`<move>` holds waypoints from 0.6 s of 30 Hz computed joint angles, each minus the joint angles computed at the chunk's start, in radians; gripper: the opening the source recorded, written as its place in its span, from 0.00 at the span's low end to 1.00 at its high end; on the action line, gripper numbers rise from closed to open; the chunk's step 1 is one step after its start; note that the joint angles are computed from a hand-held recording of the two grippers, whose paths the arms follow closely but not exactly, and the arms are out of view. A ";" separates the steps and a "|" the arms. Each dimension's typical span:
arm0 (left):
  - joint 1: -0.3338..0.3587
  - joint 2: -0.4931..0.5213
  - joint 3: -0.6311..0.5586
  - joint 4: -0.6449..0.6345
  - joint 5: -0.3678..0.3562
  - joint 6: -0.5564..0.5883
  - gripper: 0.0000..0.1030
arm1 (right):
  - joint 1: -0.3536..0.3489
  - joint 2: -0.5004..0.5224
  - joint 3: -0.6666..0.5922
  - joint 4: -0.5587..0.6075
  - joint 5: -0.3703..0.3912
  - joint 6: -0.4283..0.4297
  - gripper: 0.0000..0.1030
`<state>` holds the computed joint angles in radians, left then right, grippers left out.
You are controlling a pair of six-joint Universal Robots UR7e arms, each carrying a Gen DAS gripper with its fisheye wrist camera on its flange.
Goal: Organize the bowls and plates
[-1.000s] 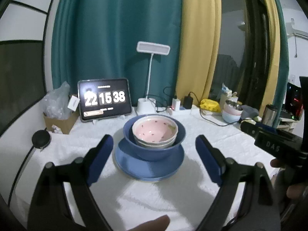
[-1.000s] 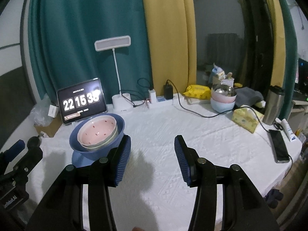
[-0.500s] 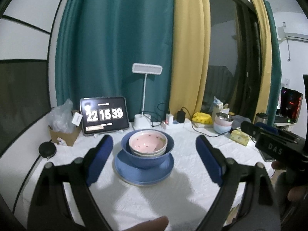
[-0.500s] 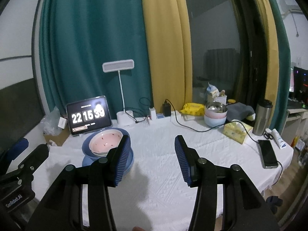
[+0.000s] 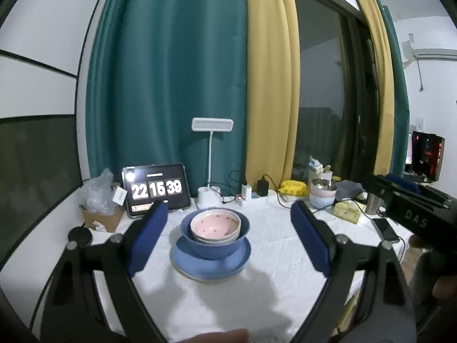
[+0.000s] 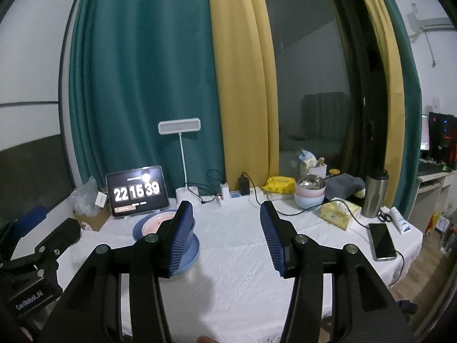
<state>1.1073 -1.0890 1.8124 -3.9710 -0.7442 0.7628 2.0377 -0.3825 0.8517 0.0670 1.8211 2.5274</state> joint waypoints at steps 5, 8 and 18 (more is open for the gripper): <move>-0.018 -0.011 0.003 -0.015 0.022 0.007 0.86 | 0.004 -0.039 0.056 -0.033 -0.011 0.004 0.55; -0.027 -0.021 0.013 -0.023 0.025 0.021 0.87 | 0.005 -0.057 0.080 -0.046 -0.014 0.005 0.56; -0.043 -0.036 0.024 -0.058 0.031 0.044 0.89 | 0.005 -0.082 0.113 -0.059 -0.016 0.010 0.56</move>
<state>1.0644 -1.1246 1.8368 -4.0287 -0.7134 0.8065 2.0423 -0.4640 0.9647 0.0080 1.8050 2.5377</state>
